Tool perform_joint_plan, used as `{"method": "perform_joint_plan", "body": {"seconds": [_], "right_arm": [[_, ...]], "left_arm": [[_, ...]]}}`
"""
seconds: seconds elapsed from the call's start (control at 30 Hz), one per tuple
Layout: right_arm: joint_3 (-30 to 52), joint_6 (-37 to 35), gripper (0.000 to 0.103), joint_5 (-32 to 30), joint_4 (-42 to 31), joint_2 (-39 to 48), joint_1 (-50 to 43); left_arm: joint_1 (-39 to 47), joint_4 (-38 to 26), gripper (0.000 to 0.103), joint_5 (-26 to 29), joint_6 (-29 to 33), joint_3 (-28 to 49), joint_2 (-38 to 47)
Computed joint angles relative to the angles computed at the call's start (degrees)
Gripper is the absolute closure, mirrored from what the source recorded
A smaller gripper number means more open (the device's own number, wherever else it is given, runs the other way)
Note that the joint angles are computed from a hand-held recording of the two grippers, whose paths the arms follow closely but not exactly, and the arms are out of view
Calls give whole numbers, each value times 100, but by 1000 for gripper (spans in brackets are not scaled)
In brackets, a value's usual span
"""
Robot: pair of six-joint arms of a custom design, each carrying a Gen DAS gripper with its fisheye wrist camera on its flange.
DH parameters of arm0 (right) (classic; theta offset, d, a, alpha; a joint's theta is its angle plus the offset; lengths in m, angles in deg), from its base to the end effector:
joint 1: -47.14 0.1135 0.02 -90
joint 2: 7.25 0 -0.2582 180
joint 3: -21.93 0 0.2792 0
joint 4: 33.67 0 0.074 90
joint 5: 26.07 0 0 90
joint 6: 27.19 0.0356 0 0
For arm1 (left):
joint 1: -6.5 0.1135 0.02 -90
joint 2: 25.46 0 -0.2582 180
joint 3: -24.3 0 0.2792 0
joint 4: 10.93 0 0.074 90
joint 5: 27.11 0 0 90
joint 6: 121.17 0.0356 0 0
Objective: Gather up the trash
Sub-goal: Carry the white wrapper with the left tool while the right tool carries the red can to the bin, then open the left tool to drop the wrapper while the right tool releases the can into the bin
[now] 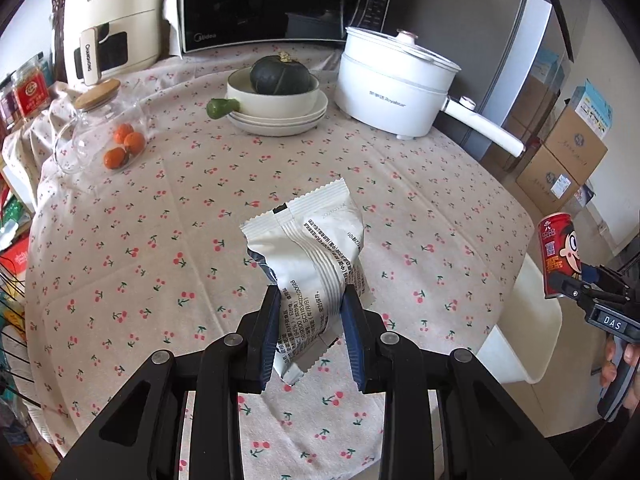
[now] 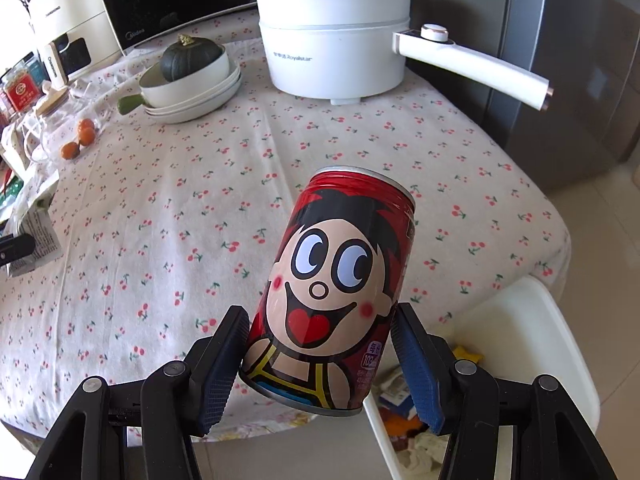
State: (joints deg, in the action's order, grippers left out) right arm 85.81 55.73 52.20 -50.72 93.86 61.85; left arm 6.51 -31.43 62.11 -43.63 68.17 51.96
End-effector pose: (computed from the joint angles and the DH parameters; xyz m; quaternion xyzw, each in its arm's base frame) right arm 0.3421 0.0973 0.1096 -0.2097 0.9238 0.1173 0.2979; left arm 0.2608 0.0005 0.1225 -0.1054 0.9453 -0.0270 0.3075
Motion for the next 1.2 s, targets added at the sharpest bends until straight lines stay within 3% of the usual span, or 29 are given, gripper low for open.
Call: {"method": "perform_joint_plan", "body": {"seconds": [0.1,0.4,0.83,1.2], "right_arm": [[-277,-219,40,221,-8,-248,-137],[-752,-894,40,-29,43,-597,-789],[-563,-1384,40,-166,-64,94,-2113],[-108,-1560,40,6,-306,759,-2628]], "left_arm": [[-557,-40,71,-193,-274,-49,-66],[-1917,222,71,-456,-588,476,826],[-3401,512,70,-476,-687,2222,2998],[-3829,590,69,-401,-462,3660,4626]]}}
